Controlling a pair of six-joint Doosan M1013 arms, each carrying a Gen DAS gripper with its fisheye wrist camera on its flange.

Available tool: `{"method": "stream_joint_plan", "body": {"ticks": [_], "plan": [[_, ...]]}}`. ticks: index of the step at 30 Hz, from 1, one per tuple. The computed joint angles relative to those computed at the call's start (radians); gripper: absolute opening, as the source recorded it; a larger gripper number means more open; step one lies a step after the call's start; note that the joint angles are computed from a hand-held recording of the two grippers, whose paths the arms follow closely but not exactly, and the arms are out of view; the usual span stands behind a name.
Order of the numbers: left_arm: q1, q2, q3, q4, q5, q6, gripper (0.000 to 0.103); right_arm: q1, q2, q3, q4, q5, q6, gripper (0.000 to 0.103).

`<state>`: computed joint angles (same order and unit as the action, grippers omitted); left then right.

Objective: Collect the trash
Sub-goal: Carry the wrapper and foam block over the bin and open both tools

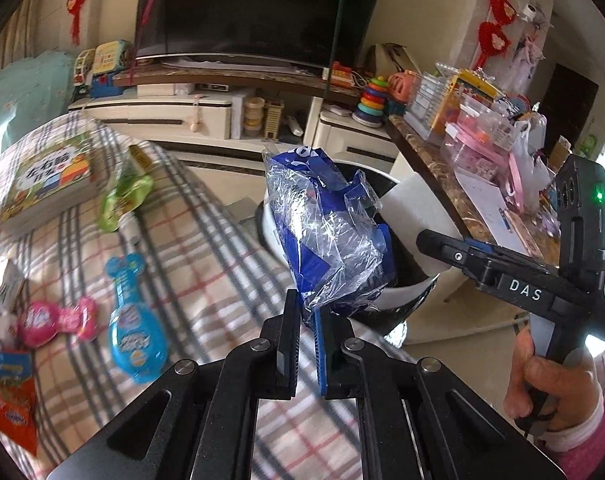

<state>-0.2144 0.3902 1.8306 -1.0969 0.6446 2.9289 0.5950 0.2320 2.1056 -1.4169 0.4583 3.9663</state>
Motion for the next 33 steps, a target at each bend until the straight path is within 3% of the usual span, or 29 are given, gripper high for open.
{"method": "stream_joint_plan", "body": {"ticks": [11,22,24,27,33], "plan": [[-0.055,0.034,-0.050,0.084,-0.020,-0.092,0.005,-0.037,-0.002,0.007,0.053,-0.014,-0.065,0.053],[-0.080,0.057,-0.081,0.102,-0.036,-0.150,0.006,-0.070,0.009,0.001,0.086,-0.040,-0.129,0.054],[-0.085,0.060,-0.085,0.111,-0.041,-0.161,0.014,-0.074,0.010,-0.001,0.091,-0.041,-0.137,0.055],[-0.085,0.057,-0.080,0.088,-0.053,-0.162,0.040,-0.083,0.012,-0.003,0.108,-0.049,-0.160,0.059],[-0.074,0.046,-0.054,0.049,-0.060,-0.124,0.044,-0.083,0.007,0.008,0.064,-0.064,-0.093,0.067]]}}
